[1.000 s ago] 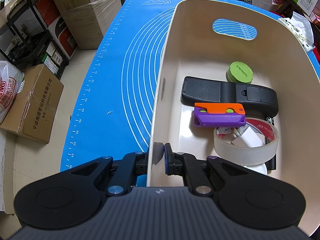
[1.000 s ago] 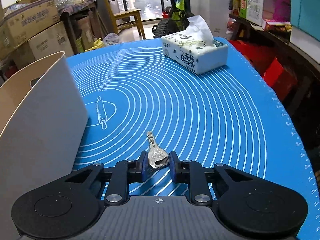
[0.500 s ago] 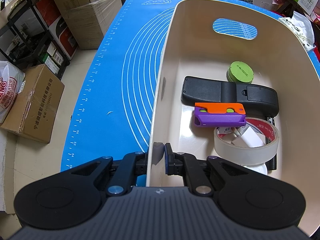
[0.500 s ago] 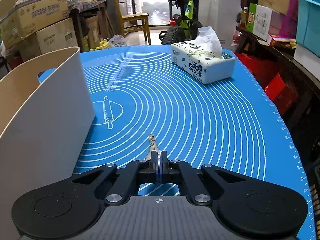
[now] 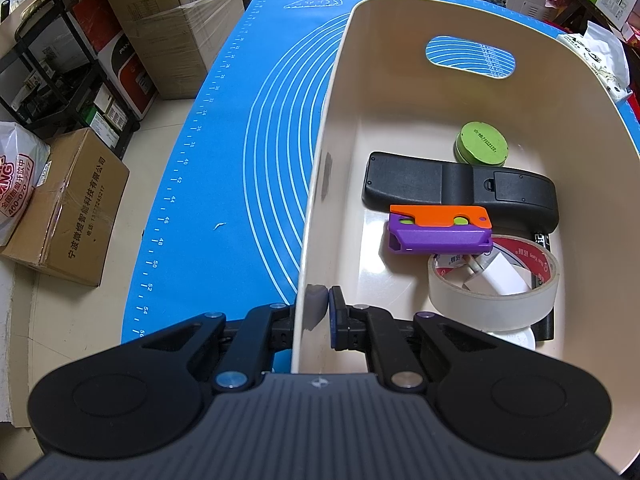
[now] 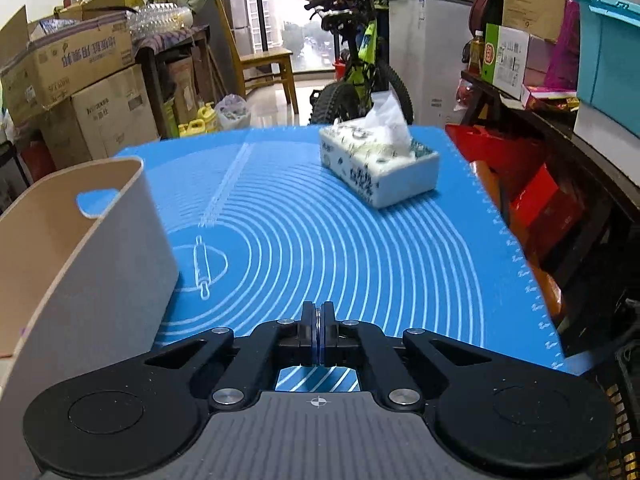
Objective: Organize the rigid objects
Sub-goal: 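Carry the silver key into the bin and release it with the right tool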
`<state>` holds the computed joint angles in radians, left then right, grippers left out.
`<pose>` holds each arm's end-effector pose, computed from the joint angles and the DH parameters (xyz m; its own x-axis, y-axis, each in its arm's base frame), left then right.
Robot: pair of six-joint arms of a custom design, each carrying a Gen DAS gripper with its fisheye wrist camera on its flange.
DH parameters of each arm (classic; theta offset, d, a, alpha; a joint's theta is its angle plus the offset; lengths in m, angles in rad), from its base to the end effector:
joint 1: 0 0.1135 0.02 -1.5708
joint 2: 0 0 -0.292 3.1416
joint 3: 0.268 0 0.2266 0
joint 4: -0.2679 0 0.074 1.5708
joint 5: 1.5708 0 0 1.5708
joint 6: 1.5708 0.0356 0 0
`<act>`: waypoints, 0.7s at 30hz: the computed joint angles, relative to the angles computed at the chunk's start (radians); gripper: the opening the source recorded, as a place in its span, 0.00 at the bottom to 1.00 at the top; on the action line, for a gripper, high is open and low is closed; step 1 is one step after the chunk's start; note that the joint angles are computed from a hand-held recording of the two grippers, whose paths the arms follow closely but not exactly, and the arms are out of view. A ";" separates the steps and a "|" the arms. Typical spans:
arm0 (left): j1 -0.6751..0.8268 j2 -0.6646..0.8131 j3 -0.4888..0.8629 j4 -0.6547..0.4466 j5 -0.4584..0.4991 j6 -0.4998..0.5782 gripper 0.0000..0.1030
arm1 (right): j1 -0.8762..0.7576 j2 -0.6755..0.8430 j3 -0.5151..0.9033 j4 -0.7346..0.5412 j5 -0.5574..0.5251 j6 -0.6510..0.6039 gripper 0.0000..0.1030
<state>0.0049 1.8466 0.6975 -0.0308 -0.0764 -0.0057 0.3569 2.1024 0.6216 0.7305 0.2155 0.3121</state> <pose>0.2854 0.0041 0.1184 -0.9243 -0.0102 -0.3815 -0.0392 0.9969 0.0684 0.3091 0.1071 0.0788 -0.6677 0.0712 -0.7410 0.0109 0.9962 0.0859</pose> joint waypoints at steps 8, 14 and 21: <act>-0.003 0.004 0.000 0.003 0.001 -0.005 0.11 | 0.001 -0.115 -0.006 -0.050 -0.008 -0.049 0.13; -0.004 0.004 -0.001 0.003 0.001 -0.006 0.11 | 0.038 -0.208 0.034 -0.096 -0.005 -0.083 0.13; -0.004 0.004 -0.001 0.004 0.001 -0.006 0.11 | 0.123 -0.270 0.130 -0.157 -0.016 -0.092 0.13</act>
